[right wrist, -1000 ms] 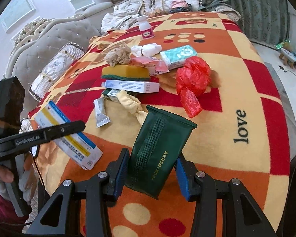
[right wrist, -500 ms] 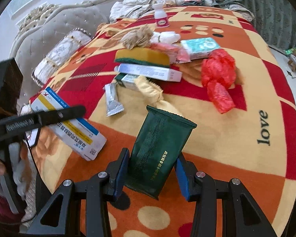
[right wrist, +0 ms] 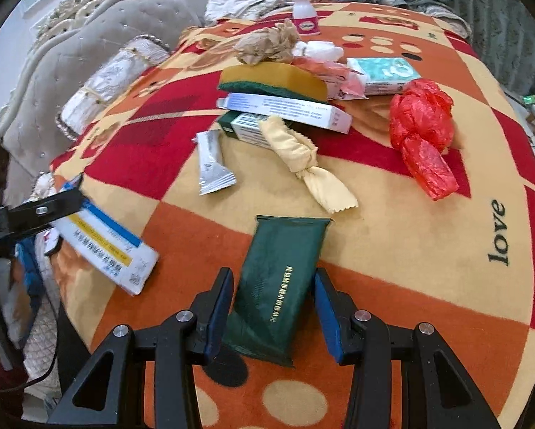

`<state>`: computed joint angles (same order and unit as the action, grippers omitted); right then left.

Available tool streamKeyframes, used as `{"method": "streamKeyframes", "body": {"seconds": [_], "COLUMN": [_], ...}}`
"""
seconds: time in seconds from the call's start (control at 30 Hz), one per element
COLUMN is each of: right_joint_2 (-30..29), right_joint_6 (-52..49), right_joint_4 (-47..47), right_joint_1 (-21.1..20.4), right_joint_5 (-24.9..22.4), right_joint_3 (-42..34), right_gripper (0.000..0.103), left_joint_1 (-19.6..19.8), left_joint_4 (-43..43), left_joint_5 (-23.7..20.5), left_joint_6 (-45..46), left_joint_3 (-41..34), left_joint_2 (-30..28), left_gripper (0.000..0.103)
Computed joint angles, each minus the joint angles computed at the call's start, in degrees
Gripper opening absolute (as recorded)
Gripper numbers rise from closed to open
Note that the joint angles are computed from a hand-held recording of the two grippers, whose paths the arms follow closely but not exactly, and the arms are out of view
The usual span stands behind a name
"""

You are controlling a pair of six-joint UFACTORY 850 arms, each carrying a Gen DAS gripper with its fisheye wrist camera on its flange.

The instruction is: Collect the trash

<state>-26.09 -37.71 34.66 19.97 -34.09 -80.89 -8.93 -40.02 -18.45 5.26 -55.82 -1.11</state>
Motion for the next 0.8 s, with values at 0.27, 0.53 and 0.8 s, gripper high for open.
{"method": "streamKeyframes", "body": {"seconds": [0.27,0.53,0.8], "right_joint_2": [-0.2,-0.3,-0.7], "right_joint_6": [3.5,2.5,2.8], "right_joint_4": [-6.4,-5.8,-5.5], "right_joint_1": [1.9,1.7,2.0], "right_joint_5": [2.4,2.0,1.9], "right_joint_3": [-0.3,-0.4,-0.8], "right_gripper": [0.054,0.059,0.061], "left_joint_1": [1.1,-1.0,-1.8], "left_joint_4": [16.3,34.7,39.3], "left_joint_5": [1.6,-7.2,-5.9], "left_joint_6": [-16.1,-33.4,-38.6], "left_joint_3": [1.9,3.5,0.4], "left_joint_2": [3.9,4.3,-1.2], "left_gripper": [0.059,0.059,0.059]}}
